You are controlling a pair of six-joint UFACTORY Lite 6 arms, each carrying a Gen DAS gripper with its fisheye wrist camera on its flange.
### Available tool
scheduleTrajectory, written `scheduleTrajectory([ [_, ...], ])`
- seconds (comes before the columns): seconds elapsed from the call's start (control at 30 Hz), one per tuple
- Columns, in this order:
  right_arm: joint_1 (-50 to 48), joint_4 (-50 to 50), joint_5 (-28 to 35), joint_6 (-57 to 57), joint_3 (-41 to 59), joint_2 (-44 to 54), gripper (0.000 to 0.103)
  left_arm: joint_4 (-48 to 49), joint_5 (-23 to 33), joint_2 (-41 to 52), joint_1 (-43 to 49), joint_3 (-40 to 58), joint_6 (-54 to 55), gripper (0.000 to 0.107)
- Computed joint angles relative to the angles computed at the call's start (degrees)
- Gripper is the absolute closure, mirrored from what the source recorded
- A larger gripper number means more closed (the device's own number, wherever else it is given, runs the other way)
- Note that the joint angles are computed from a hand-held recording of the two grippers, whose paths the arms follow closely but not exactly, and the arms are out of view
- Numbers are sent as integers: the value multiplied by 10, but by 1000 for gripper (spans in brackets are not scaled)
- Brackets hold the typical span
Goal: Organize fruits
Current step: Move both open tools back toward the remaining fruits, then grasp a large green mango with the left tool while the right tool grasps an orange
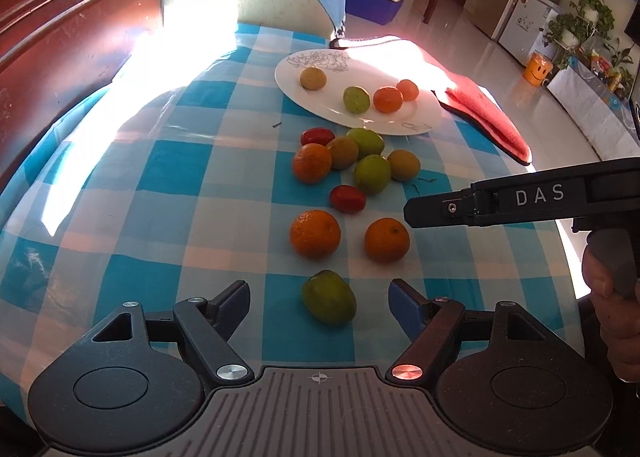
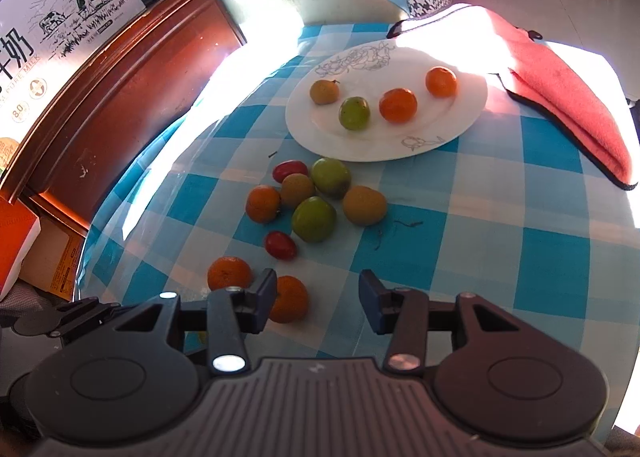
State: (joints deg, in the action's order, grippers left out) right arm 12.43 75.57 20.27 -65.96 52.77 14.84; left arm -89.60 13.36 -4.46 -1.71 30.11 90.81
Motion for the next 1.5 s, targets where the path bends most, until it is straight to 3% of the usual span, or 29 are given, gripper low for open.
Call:
scheduleTrajectory([
  [0.4,39,-22,-7,0,12,25,57,-171,-18,14,-22,-14,182,34],
  [0.7,57,-48,-26,18,23,38,57,-279,-19,29,-31,-15,289,52],
  [0.8,62,-52,-30,19,26,41,57,-332,-22,29,-37,-16,341,64],
  [0.93,67,-51,-42,14,24,43,64,-328,-9,30,-34,-18,342,78],
  [1.03,65,-29,-40,-9,22,44,72,-342,-7,29,-34,-20,356,78],
  [1.5,57,0,-38,-32,16,33,73,-393,2,9,-32,-28,404,78],
])
